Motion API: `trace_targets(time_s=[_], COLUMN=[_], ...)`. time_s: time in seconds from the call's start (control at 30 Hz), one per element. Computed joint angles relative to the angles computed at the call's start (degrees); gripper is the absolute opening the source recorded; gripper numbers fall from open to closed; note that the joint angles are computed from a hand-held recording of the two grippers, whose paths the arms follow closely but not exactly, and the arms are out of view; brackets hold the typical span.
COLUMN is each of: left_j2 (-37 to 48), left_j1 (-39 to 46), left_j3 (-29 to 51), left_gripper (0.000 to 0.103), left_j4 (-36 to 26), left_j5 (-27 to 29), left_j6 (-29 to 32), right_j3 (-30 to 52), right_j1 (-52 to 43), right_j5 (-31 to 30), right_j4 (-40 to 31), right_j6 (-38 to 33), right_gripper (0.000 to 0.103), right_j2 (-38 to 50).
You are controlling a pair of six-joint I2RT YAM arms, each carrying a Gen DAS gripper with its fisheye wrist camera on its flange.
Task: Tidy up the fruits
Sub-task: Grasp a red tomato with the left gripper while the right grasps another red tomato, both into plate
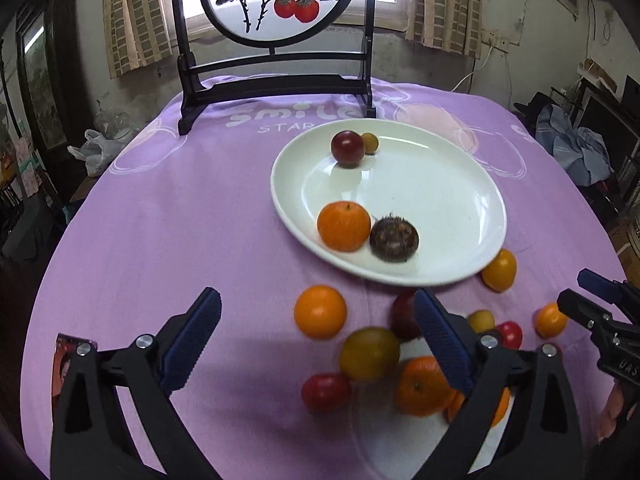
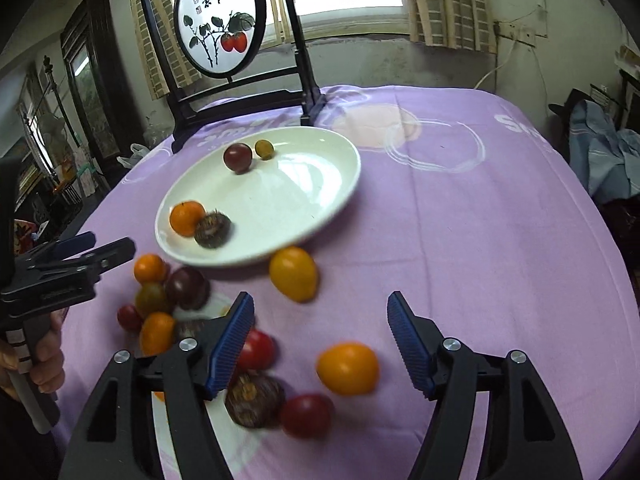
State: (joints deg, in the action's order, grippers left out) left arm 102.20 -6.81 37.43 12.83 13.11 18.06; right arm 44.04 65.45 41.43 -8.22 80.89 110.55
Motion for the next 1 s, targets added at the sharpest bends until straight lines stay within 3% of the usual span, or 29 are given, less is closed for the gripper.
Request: trace_targets(time_s=[0.17, 0.37, 0.57, 0.83, 1.0], left_j2=[-4.3, -6.5, -5.8, -4.4, -1.1], left_j1=[4.0, 8.7, 10.9, 10.8, 10.0], left_j3=[-8.1, -13.7, -16.8, -16.9, -15.6], left_gripper=[0.095, 0.095, 0.095, 0.095, 0.095], left_j4=[3.5, 3.5, 4.7, 5.3, 6.0], left_j5=[1.8, 5.3, 6.7, 7.4, 6.8], left_j6=[3.9, 8.0, 10.8, 11.3, 10.7], right_j3=[1.0, 5.2, 10.2, 12.6, 13.3], right_j1=[6.4, 11.1, 12.7, 10.6, 7.9], right_j5=[0.8, -0.6, -2.8, -5.4, -6.8], right_j4=[-6.0, -12.1, -16.2, -14.9, -13.6], right_j6=[9.5, 14.1, 14.2, 9.2, 4.7], right_gripper=[0.070, 0.070, 0.070, 0.069, 0.060], right_j2=[2.2, 6.5, 10.7, 12.8, 13.4])
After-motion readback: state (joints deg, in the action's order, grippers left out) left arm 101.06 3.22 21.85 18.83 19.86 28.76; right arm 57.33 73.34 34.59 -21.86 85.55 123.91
